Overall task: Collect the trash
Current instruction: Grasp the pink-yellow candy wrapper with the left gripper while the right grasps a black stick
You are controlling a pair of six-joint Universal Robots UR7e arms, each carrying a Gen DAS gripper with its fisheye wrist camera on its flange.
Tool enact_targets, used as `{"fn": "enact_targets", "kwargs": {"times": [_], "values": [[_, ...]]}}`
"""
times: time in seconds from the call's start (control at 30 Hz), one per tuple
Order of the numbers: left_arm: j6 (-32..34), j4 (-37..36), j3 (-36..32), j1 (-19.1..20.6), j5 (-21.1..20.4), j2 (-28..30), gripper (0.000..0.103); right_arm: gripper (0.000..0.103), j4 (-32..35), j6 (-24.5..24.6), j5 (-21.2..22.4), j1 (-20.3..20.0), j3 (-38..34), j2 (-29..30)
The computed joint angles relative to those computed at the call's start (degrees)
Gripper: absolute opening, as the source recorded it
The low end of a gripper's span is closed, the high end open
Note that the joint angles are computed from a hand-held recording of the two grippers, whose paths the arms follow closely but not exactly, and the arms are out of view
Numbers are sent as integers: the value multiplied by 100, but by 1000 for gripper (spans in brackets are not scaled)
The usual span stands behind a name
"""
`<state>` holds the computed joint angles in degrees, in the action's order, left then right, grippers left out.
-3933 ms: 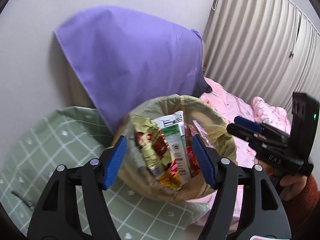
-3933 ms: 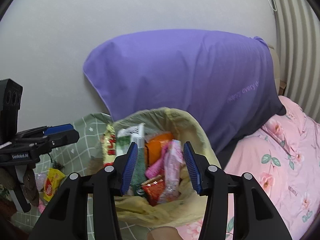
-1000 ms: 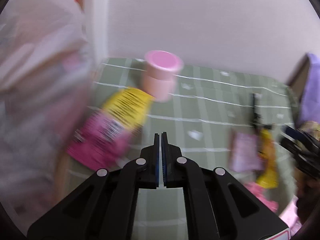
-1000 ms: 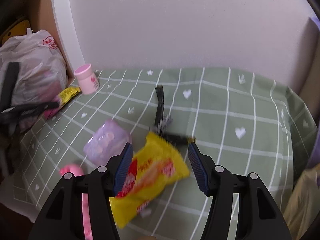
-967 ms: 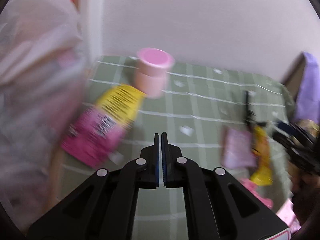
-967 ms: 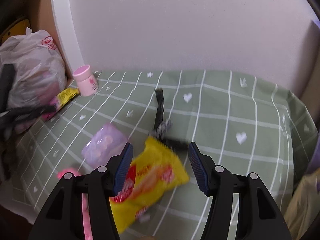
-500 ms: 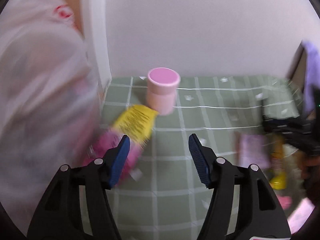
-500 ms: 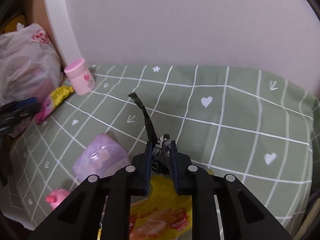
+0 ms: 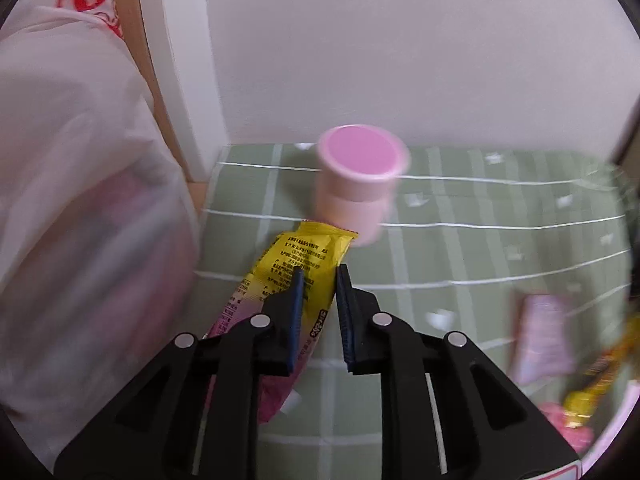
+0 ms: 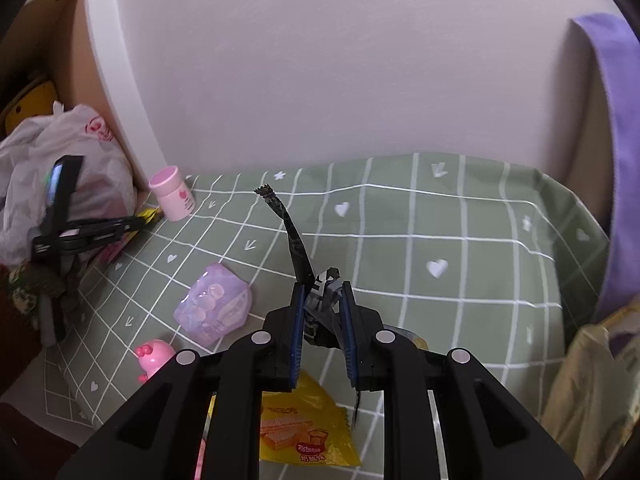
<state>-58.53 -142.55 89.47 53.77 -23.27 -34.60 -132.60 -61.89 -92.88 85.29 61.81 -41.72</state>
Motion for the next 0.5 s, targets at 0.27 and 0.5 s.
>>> {"fn": "enact_targets", "kwargs": {"times": [0.27, 0.5], "values": [[1419, -2279, 143, -312, -1333, 347, 37, 18, -162, 206, -22, -89, 178, -135], [1674, -2307, 486, -526, -832, 291, 60, 18, -323, 140, -50, -113, 485, -355]]}}
